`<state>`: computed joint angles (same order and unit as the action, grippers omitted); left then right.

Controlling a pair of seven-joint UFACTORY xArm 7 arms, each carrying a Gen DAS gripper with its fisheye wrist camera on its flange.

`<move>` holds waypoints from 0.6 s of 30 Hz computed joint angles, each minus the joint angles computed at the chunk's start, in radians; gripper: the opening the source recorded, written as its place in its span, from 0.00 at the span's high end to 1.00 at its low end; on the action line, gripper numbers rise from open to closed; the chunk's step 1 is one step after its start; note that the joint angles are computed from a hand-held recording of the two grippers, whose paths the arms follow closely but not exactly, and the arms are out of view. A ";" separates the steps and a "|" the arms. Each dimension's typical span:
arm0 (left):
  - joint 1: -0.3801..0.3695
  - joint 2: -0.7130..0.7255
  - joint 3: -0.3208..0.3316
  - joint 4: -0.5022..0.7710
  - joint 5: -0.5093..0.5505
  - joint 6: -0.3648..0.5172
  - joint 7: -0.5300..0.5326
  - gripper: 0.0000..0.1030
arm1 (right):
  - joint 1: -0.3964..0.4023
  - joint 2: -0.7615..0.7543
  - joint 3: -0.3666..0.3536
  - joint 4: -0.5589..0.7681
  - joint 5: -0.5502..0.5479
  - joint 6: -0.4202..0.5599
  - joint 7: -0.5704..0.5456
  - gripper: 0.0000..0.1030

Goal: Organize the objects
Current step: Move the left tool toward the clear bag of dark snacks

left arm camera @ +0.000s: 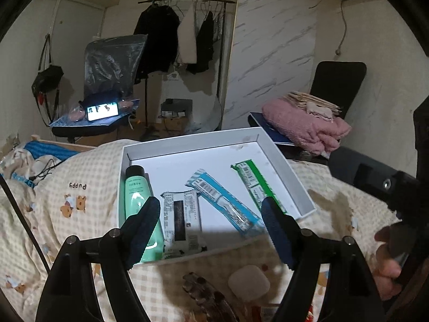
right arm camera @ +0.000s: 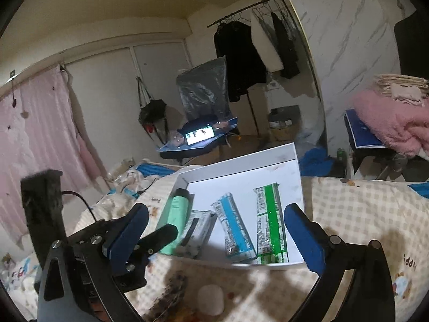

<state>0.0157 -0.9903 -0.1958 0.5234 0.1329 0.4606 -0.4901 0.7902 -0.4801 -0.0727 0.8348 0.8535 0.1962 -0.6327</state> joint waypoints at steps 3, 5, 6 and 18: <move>-0.035 -0.006 0.032 0.002 -0.035 0.034 -0.002 0.21 | -0.039 -0.031 0.038 -0.026 -0.063 -0.025 0.020 0.01; -0.052 -0.006 0.048 0.012 -0.055 0.084 0.002 0.21 | -0.124 -0.044 0.103 -0.042 -0.161 -0.028 0.104 0.01; -0.039 -0.015 0.040 0.011 -0.054 0.103 -0.009 0.21 | -0.152 -0.049 0.121 -0.046 -0.198 -0.024 0.137 0.01; -0.009 -0.089 0.009 0.060 -0.016 0.329 -0.055 0.21 | -0.176 -0.173 0.105 -0.073 -0.418 0.138 0.307 0.01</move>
<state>0.0070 -1.0797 -0.1864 0.5830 0.1168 0.7893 -0.5448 0.6137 -0.6533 0.0327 0.7619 0.4358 0.3345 -0.3261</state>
